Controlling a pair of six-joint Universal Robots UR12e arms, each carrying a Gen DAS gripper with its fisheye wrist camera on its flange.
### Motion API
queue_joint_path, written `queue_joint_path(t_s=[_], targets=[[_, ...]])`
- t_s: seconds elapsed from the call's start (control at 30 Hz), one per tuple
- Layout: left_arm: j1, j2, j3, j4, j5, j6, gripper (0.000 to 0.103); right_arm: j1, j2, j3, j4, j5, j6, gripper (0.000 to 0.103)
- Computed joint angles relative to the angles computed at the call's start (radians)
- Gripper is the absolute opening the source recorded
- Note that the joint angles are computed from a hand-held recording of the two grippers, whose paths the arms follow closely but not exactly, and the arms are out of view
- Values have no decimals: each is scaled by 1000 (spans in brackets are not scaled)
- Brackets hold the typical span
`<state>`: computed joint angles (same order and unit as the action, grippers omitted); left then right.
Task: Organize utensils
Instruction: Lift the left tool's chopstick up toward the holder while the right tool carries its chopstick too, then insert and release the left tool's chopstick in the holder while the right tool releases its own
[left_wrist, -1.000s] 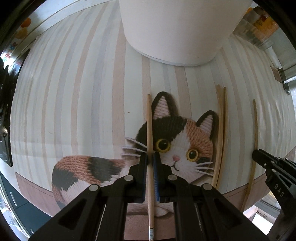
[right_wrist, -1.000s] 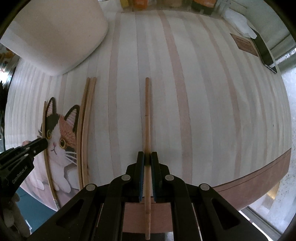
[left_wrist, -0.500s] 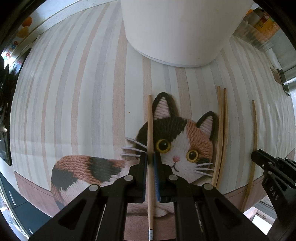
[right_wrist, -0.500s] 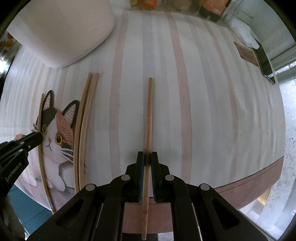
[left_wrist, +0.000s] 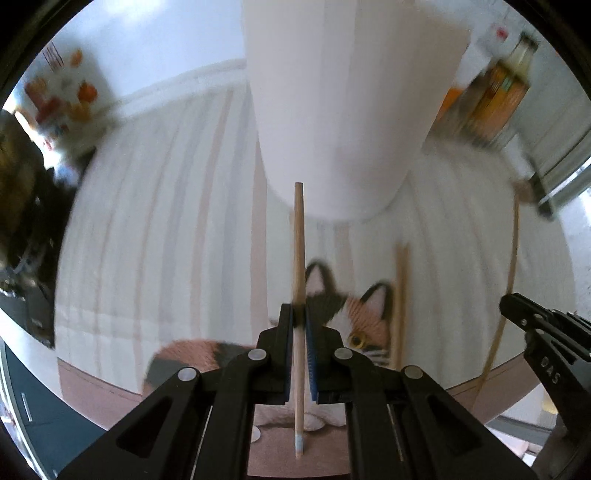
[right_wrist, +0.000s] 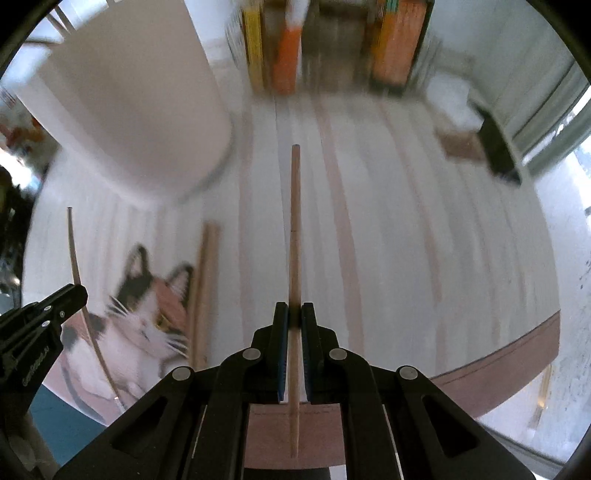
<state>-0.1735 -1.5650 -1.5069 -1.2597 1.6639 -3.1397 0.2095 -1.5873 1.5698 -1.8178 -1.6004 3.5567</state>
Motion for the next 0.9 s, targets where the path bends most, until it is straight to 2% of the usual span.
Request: queue_joint_path(t_s=[0.23,0.5,0.73,0.9], targets=[[-14,19,59,121,-29,-5,4,-24,-22,-42,-135,6,-4,7],[3,11,160,203,-131,-10,4,-60,-29,-109,-292,42,-12,7],[41,-68,332,208,-226,-82,4,-77,46,-239,-429,96,-3,7],[44,-139,436,215,-206,-105,4,-76,138,-347,-488,101,1,7]])
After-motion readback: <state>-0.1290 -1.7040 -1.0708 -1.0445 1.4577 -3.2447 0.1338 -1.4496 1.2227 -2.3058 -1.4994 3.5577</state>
